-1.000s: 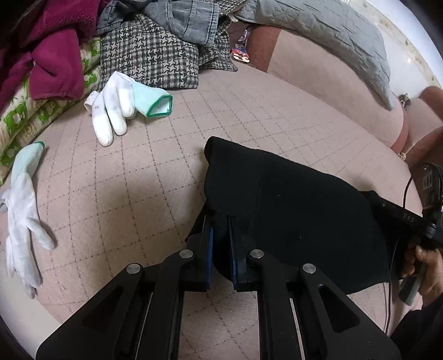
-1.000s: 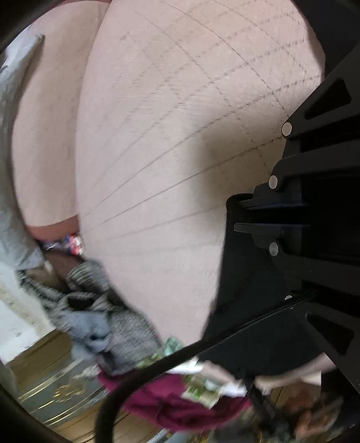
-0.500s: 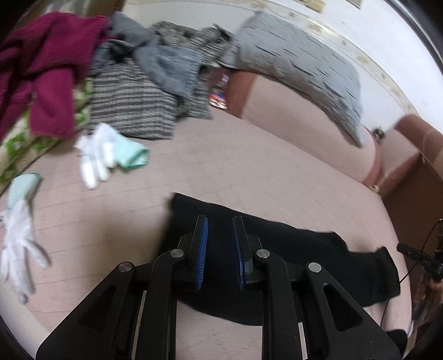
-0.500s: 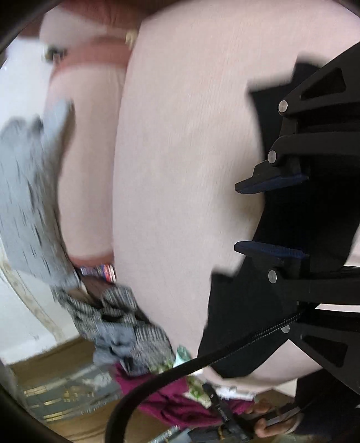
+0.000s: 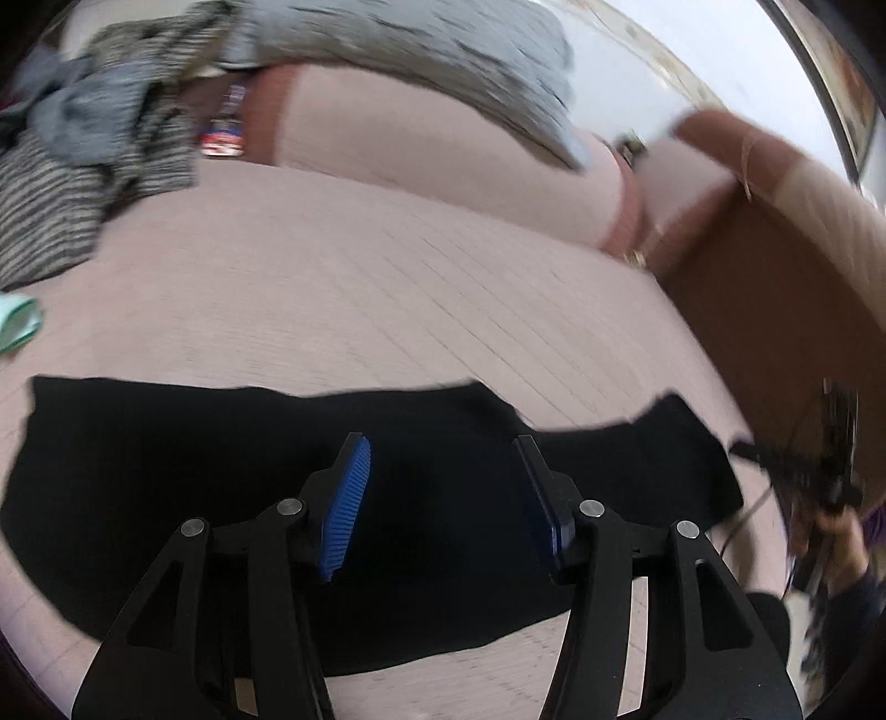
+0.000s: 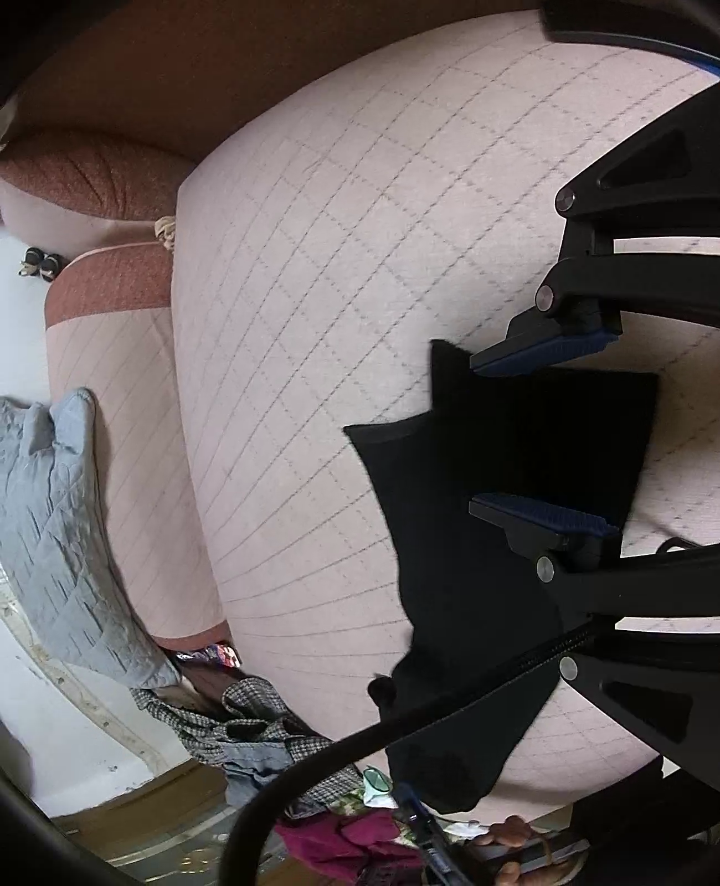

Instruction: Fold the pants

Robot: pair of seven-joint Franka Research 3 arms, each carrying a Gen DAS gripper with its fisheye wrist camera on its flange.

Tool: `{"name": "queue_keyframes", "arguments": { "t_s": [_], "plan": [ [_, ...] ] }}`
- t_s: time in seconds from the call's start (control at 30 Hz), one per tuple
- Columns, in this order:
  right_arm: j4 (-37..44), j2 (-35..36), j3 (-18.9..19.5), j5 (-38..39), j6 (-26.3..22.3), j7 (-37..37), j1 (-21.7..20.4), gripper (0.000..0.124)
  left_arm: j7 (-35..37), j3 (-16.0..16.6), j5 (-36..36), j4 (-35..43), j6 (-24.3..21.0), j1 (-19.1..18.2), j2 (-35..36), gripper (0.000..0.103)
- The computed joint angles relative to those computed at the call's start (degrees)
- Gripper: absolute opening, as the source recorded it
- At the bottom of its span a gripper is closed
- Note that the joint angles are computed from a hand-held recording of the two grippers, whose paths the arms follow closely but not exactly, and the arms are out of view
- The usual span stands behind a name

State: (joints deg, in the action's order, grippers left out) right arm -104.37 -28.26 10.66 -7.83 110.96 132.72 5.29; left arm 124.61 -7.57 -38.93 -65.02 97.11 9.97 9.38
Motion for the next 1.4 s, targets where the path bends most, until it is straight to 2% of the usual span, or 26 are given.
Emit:
{"name": "queue_keyframes", "arguments": {
  "t_s": [0.1,0.27,0.37,0.5,0.67,0.8,0.87,0.93,1.07,1.17,1.27,1.4],
  "plan": [
    [1.1,2.4,-1.1,-0.4,0.8,-2.9,-0.1,0.044,3.7,-0.6,2.8,-4.8,1.6,-2.1,-3.1,0.052],
    [1.7,6.9,-3.5,1.8,1.5,-6.2,0.4,0.043,6.5,-0.1,5.8,-7.6,3.6,-4.8,-4.6,0.052],
    [0.2,6.7,-3.9,2.1,5.1,-5.4,0.5,0.009,3.8,0.2,5.8,-5.5,2.6,-5.2,-3.0,0.052],
    [2.7,4.9,-1.8,-0.8,3.4,-3.3,0.2,0.008,0.6,0.0,4.7,-3.2,1.7,-4.7,-1.5,0.052],
    [1.5,-1.2,-0.8,-0.8,1.0,0.1,-0.3,0.008,1.6,-0.1,4.6,-4.5,3.0,-4.2,-2.5,0.052],
    [-0.7,-1.7,1.2,-3.0,-5.0,2.1,-2.1,0.007,2.7,0.3,4.4,-6.0,4.7,-4.2,-3.6,0.052],
    [-3.6,-2.6,-0.3,-0.5,-4.8,3.1,-1.5,0.007,3.0,0.7,4.5,-6.8,5.9,-4.0,-4.0,0.052],
    [-6.0,-4.8,-0.5,0.4,-2.2,6.0,-2.2,0.008,2.3,1.3,4.1,-5.9,6.2,-3.5,-3.4,0.052],
    [-3.3,-4.7,0.5,-0.9,-3.5,6.0,-3.0,0.009,-0.2,1.8,2.7,-2.3,6.1,-1.5,-1.1,0.052],
    [-1.3,-3.0,0.6,-0.2,-0.2,3.4,-1.5,0.014,-1.8,1.9,2.5,0.1,6.5,0.4,0.6,0.052],
    [0.7,1.1,0.4,3.1,6.2,0.9,1.2,0.037,-5.2,2.1,3.0,3.6,7.1,2.6,3.2,0.052],
    [3.9,8.2,-0.3,7.3,13.5,-2.3,4.7,0.039,-11.2,1.6,3.7,9.3,7.1,6.3,7.4,0.052]
  ]
}}
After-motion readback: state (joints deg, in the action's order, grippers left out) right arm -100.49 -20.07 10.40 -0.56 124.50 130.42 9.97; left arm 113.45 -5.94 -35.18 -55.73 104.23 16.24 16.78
